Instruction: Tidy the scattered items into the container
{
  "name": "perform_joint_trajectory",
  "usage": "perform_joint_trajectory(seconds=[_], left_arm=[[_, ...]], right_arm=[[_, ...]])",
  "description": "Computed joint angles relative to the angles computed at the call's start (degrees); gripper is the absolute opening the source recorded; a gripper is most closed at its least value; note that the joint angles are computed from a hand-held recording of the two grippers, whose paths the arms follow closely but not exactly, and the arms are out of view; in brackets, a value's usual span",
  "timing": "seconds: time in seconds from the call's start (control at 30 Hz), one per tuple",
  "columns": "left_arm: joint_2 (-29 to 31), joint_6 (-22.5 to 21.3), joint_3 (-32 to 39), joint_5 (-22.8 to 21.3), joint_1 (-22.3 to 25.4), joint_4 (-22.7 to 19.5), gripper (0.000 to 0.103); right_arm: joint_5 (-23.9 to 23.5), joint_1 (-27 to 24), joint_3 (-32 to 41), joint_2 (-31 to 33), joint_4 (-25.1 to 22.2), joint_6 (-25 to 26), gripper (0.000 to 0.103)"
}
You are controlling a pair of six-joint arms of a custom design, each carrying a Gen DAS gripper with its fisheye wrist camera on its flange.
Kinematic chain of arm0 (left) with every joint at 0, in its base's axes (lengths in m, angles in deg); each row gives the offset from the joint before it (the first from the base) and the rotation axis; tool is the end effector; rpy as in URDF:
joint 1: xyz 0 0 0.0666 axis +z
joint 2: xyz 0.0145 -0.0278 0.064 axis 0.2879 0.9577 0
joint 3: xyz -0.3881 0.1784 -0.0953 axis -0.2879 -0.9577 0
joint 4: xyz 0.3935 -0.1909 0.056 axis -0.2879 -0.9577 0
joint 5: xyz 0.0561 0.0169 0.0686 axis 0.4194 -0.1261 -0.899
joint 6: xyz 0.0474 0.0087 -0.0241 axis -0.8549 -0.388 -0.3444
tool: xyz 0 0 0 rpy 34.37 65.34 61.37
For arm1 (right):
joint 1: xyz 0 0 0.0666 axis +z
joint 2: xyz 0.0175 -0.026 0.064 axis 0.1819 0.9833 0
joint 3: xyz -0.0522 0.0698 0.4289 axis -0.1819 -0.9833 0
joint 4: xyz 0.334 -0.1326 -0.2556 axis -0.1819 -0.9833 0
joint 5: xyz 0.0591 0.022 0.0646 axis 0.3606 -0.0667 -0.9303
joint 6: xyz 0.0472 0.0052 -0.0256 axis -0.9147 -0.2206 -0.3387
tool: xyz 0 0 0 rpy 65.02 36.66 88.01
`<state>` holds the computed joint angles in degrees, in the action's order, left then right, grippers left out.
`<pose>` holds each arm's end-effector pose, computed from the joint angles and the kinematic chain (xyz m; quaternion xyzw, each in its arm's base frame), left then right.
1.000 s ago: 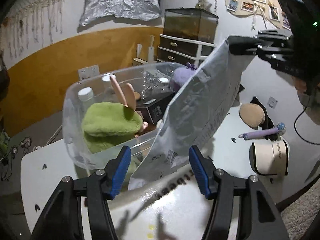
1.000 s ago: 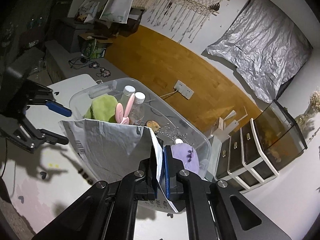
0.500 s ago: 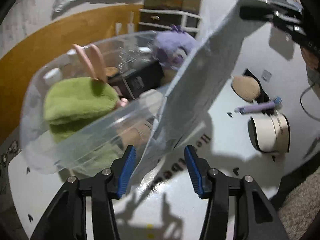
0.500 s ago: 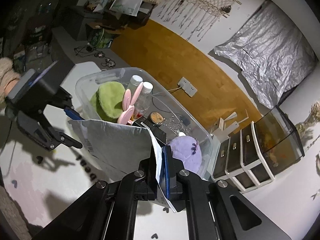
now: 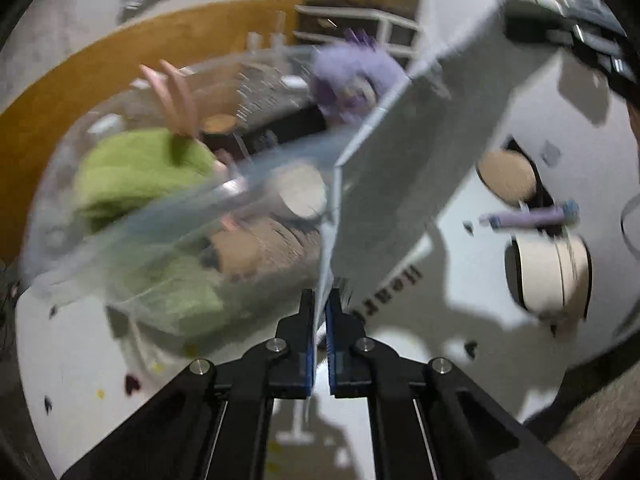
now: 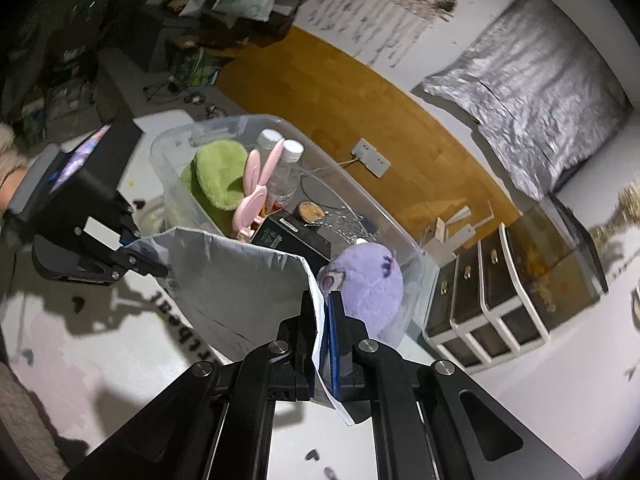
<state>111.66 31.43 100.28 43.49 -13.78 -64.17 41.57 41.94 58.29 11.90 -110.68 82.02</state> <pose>0.5103 -0.3052 0.4452 0.2610 0.9005 -0.1335 0.3213 0.4796 0.2793 0.5691 -0.3533 0.8344 -0.1213 0.4053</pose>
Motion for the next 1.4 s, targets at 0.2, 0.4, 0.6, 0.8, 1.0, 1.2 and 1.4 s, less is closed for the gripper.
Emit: perform_joint_trajectory(seconds=[0.2, 0.4, 0.6, 0.8, 1.0, 1.2, 1.4], left_arm=[[-5.4, 3.7, 1.5, -5.3, 0.8, 4.2, 0.005], [-3.8, -1.9, 7.5, -9.9, -0.4, 3.7, 0.004], [-2.8, -3.2, 5.9, -9.8, 0.2, 3.2, 0.001], [-5.9, -0.9, 0.3, -10.2, 1.5, 1.7, 0.001], [-11.1, 3.0, -8.6, -12.4, 3.8, 1.1, 0.001], [-15.7, 8.7, -17.0, -15.8, 4.6, 0.9, 0.073], [-18.5, 10.0, -23.4, -18.8, 3.5, 0.0, 0.073]], right_arm=[[-0.1, 0.1, 1.4, -3.6, 3.8, -2.7, 0.000], [-3.6, -1.9, 6.7, -2.9, 6.5, -6.6, 0.000], [-11.1, -3.9, 2.7, -2.6, 3.6, -14.5, 0.000], [-16.1, -2.0, -5.5, -2.2, 1.5, -16.7, 0.000], [-18.1, 3.4, -12.0, 0.1, 1.4, -15.5, 0.000], [-12.9, 9.6, -15.2, 3.7, 5.6, -9.4, 0.004], [-5.0, 13.5, -18.2, 5.4, 12.5, 4.0, 0.087]])
